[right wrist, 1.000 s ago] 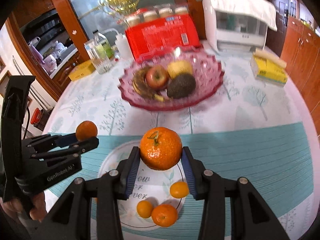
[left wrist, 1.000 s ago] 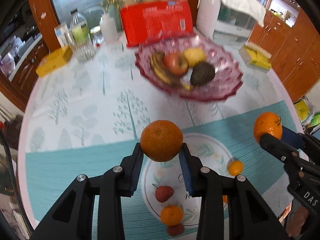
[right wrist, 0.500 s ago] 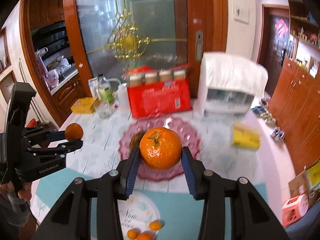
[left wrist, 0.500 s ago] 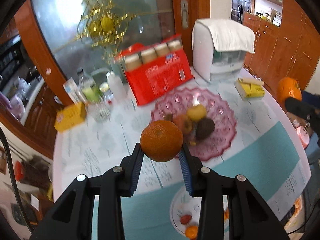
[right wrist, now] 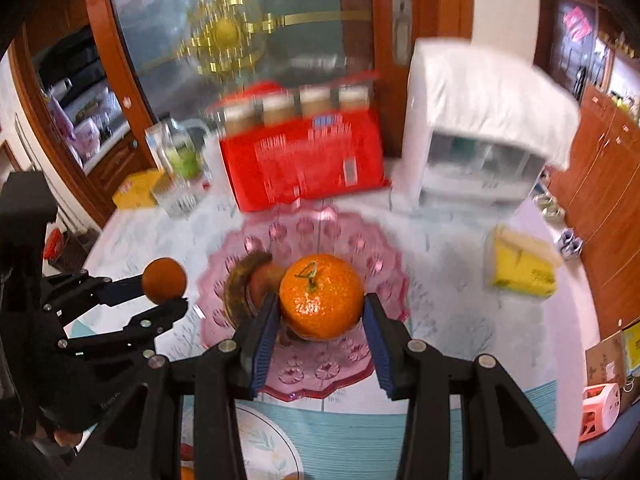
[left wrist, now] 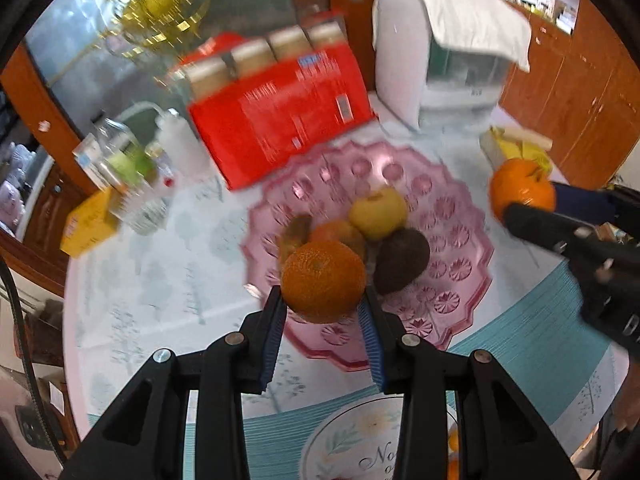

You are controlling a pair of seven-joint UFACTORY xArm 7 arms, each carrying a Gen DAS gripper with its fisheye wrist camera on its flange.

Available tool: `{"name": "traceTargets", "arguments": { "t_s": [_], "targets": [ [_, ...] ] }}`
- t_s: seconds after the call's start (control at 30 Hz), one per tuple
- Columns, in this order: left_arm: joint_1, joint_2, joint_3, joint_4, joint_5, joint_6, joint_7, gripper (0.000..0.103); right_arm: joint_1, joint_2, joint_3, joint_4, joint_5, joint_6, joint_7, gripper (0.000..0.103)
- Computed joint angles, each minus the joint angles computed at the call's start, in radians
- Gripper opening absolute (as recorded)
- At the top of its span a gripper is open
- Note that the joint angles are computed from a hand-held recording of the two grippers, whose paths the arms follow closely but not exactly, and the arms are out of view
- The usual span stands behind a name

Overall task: Organize fruits
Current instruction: 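Carry the orange with the left gripper while the right gripper carries its orange to the bowl, then open the left gripper over the bowl while the right gripper releases its orange there, then withdraw both grippers from the bowl toward the oranges on the plate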

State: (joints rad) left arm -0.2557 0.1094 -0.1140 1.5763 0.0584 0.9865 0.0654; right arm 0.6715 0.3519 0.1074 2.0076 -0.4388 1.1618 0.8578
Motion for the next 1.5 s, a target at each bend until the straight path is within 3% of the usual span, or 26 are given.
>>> {"name": "traceTargets", "arguments": {
  "t_s": [0.37,0.8,1.07,1.3,1.37,1.5],
  "targets": [
    [-0.029,0.098,-0.003,-0.051,0.013,-0.014,-0.059,0.035,-0.089,0.011,0.028,-0.218,0.173,-0.150,-0.046,0.043],
    [-0.027,0.128,0.003,-0.059,0.009,-0.038,-0.067,0.037,-0.100,0.043,0.029,-0.240,0.230,-0.177,-0.083,0.043],
    [-0.030,0.108,0.010,-0.089,0.048,-0.070,-0.084,0.060,-0.075,0.059,0.017,-0.214,0.191,-0.146,-0.074,0.044],
    [-0.026,0.087,0.008,-0.111,0.060,-0.093,-0.073,0.067,-0.068,0.048,0.013,-0.223,0.167,-0.149,-0.061,0.044],
    [-0.030,0.083,0.012,-0.115,0.079,-0.093,-0.097,0.076,-0.070,0.041,0.014,-0.231,0.166,-0.155,-0.058,0.044],
    [-0.017,0.071,0.009,-0.125,0.052,-0.097,-0.087,0.078,-0.074,0.029,0.017,-0.245,0.162,-0.164,-0.054,0.046]
  ]
}}
